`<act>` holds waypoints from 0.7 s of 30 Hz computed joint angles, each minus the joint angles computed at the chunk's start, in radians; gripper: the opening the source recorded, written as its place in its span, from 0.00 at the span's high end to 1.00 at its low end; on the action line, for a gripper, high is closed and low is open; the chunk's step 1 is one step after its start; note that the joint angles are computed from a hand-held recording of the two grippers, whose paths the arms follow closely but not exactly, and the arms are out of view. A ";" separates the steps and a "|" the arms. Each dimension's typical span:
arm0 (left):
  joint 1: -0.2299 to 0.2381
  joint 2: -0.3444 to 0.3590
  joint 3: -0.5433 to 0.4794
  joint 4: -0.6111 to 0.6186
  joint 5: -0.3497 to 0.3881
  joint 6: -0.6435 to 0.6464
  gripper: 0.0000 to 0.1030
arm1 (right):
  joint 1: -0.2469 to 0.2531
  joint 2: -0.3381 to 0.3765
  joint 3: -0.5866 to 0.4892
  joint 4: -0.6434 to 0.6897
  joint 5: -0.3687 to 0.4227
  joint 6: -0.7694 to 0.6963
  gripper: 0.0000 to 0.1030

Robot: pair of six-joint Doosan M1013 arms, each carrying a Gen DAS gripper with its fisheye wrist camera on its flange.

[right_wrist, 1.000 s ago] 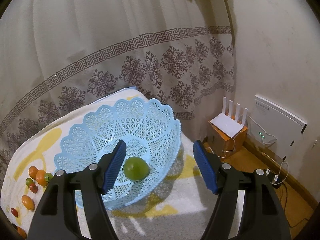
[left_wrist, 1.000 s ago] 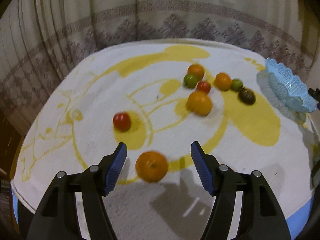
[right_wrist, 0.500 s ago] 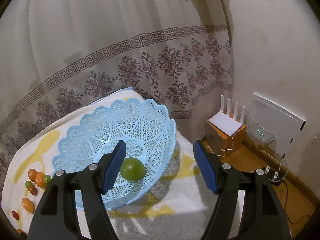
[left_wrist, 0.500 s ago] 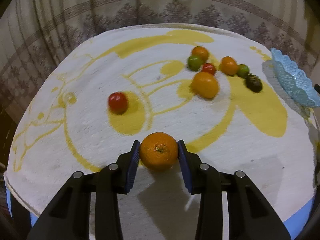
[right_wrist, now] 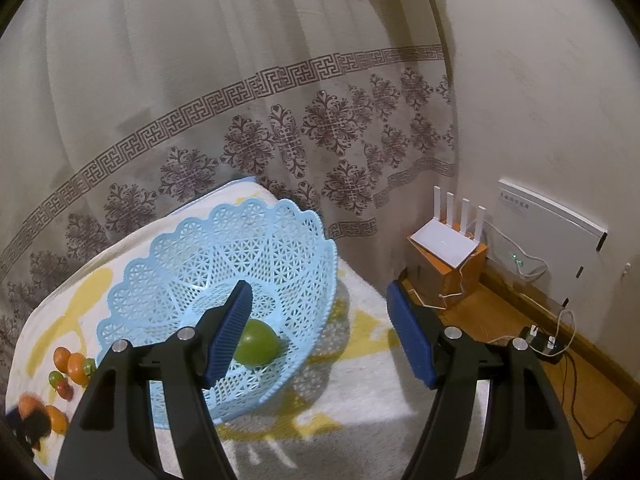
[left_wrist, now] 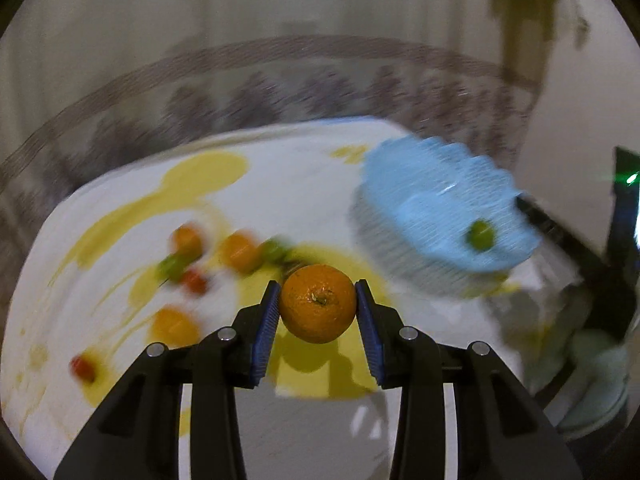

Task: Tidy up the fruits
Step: 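Carry the orange into the blue basket and open the left gripper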

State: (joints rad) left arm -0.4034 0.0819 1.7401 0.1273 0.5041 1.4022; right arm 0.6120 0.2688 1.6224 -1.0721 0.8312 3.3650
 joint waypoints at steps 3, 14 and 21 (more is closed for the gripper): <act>-0.014 0.032 -0.043 -0.123 -0.008 0.121 0.63 | -0.002 0.000 -0.001 0.009 0.002 -0.001 0.31; -0.053 0.127 -0.126 -0.204 -0.003 0.209 0.62 | -0.008 -0.005 0.004 0.003 0.024 0.043 0.31; -0.050 0.127 -0.117 -0.121 -0.035 0.105 0.32 | -0.007 -0.006 0.007 -0.004 0.032 0.065 0.31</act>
